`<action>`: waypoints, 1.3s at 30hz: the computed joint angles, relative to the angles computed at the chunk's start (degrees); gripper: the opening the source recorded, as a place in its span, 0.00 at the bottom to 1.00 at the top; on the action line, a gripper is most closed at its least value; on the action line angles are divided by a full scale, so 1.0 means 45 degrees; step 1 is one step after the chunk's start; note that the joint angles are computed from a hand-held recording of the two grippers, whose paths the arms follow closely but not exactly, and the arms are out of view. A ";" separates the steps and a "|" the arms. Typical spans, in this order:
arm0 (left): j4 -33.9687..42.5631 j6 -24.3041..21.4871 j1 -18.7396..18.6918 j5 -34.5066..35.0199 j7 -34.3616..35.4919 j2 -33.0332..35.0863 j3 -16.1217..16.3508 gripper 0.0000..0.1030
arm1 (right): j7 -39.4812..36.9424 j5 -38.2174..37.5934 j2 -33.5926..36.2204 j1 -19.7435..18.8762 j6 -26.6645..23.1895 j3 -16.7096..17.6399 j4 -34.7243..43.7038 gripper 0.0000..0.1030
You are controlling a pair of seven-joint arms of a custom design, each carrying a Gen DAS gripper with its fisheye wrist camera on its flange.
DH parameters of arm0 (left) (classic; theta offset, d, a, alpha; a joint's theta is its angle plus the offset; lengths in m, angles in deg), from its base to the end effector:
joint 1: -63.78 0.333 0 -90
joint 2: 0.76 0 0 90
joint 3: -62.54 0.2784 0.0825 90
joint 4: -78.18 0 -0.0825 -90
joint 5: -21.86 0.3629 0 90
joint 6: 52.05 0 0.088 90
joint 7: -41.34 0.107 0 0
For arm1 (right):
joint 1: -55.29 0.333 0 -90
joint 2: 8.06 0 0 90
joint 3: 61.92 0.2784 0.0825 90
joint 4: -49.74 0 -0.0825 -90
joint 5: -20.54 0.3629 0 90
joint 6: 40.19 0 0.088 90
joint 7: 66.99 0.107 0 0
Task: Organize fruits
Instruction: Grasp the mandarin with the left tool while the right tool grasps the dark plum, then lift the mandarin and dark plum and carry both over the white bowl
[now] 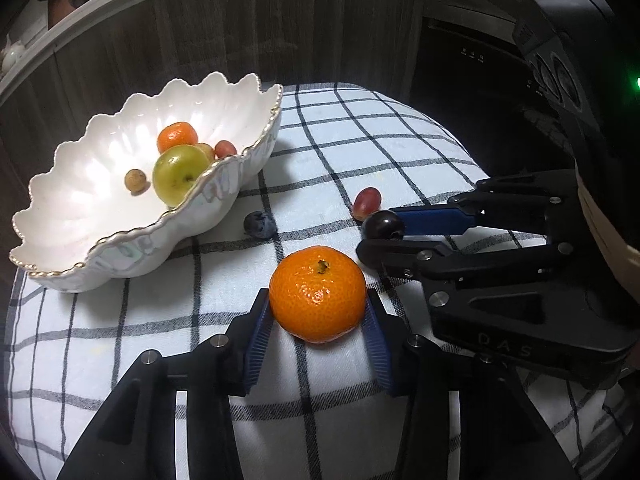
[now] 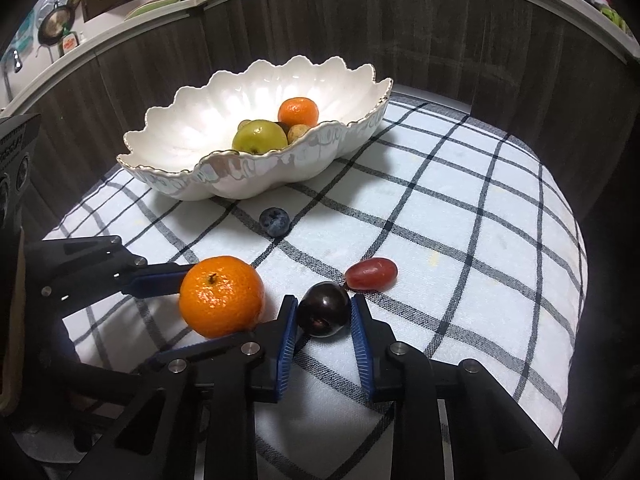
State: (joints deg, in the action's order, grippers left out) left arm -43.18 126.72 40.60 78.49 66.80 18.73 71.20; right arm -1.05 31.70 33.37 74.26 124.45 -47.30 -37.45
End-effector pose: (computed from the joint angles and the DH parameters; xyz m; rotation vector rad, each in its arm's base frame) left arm 0.5319 -0.2142 0.2824 -1.7249 1.9753 -0.7181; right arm 0.6218 0.3532 0.2997 -2.2567 1.0269 -0.2815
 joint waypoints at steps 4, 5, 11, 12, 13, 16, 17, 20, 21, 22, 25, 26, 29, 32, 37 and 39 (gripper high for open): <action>-0.0264 -0.0088 -0.0158 0.0585 -0.0596 -0.0378 0.0239 0.43 | 0.0325 -0.0084 -0.0335 0.0195 0.0203 -0.0204 -0.0403 0.27; -0.0334 -0.0132 -0.0025 0.0631 -0.0623 -0.0480 0.0114 0.43 | 0.0412 -0.0112 -0.0437 0.0238 0.0285 -0.0235 -0.0519 0.27; -0.0628 -0.0307 0.0512 0.1921 -0.1964 -0.1109 -0.0226 0.43 | 0.0984 -0.0204 -0.0939 0.0385 0.0698 -0.0297 -0.1038 0.27; -0.0700 -0.0346 0.0613 0.2178 -0.2219 -0.1256 -0.0280 0.43 | 0.1164 -0.0266 -0.1036 0.0486 0.0785 -0.0391 -0.1131 0.27; -0.0753 -0.0371 0.0742 0.2327 -0.2376 -0.1354 -0.0389 0.43 | 0.1279 -0.0293 -0.1120 0.0508 0.0850 -0.0393 -0.1216 0.27; -0.0919 -0.0520 0.1047 0.3102 -0.3138 -0.1729 -0.0605 0.43 | 0.1611 -0.0469 -0.1342 0.0643 0.1001 -0.0476 -0.1432 0.27; -0.0981 -0.0551 0.1156 0.3387 -0.3433 -0.1865 -0.0674 0.43 | 0.1675 -0.0470 -0.1436 0.0617 0.1059 -0.0416 -0.1535 0.27; -0.1139 -0.0720 0.1505 0.4023 -0.4051 -0.2181 -0.1000 0.43 | 0.1940 -0.0522 -0.1677 0.0669 0.1267 -0.0367 -0.1808 0.27; -0.1224 -0.0785 0.1648 0.4135 -0.4157 -0.2310 -0.1128 0.43 | 0.2026 -0.0567 -0.1733 0.0709 0.1323 -0.0378 -0.1872 0.27; -0.1283 -0.0839 0.1795 0.4238 -0.4255 -0.2405 -0.1256 0.43 | 0.2128 -0.0608 -0.1795 0.0755 0.1387 -0.0395 -0.1940 0.27; -0.1568 -0.1031 0.2248 0.4694 -0.4717 -0.2849 -0.1604 0.43 | 0.2470 -0.0730 -0.1921 0.0914 0.1484 -0.0461 -0.2015 0.27; -0.1668 -0.1065 0.2410 0.4912 -0.4934 -0.3007 -0.1707 0.43 | 0.2564 -0.0786 -0.1966 0.0959 0.1534 -0.0486 -0.2053 0.27; -0.1927 -0.1199 0.2902 0.5205 -0.5295 -0.3390 -0.2079 0.43 | 0.2857 -0.0957 -0.2070 0.1114 0.1662 -0.0548 -0.2090 0.27; -0.2138 -0.1274 0.3432 0.5212 -0.5404 -0.3676 -0.2460 0.43 | 0.3166 -0.1150 -0.2158 0.1309 0.1766 -0.0645 -0.2100 0.27; -0.2380 -0.1252 0.4268 0.5519 -0.5844 -0.4137 -0.2973 0.43 | 0.3667 -0.1511 -0.2137 0.1634 0.1654 -0.0872 -0.1816 0.27; -0.2452 -0.1243 0.4493 0.5648 -0.6021 -0.4288 -0.3103 0.43 | 0.3865 -0.1674 -0.2126 0.1785 0.1609 -0.0984 -0.1688 0.27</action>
State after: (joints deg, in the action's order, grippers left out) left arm -54.22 121.13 60.82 103.90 39.70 -0.57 57.24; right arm 16.34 24.17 23.80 82.29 131.69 -51.72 -45.05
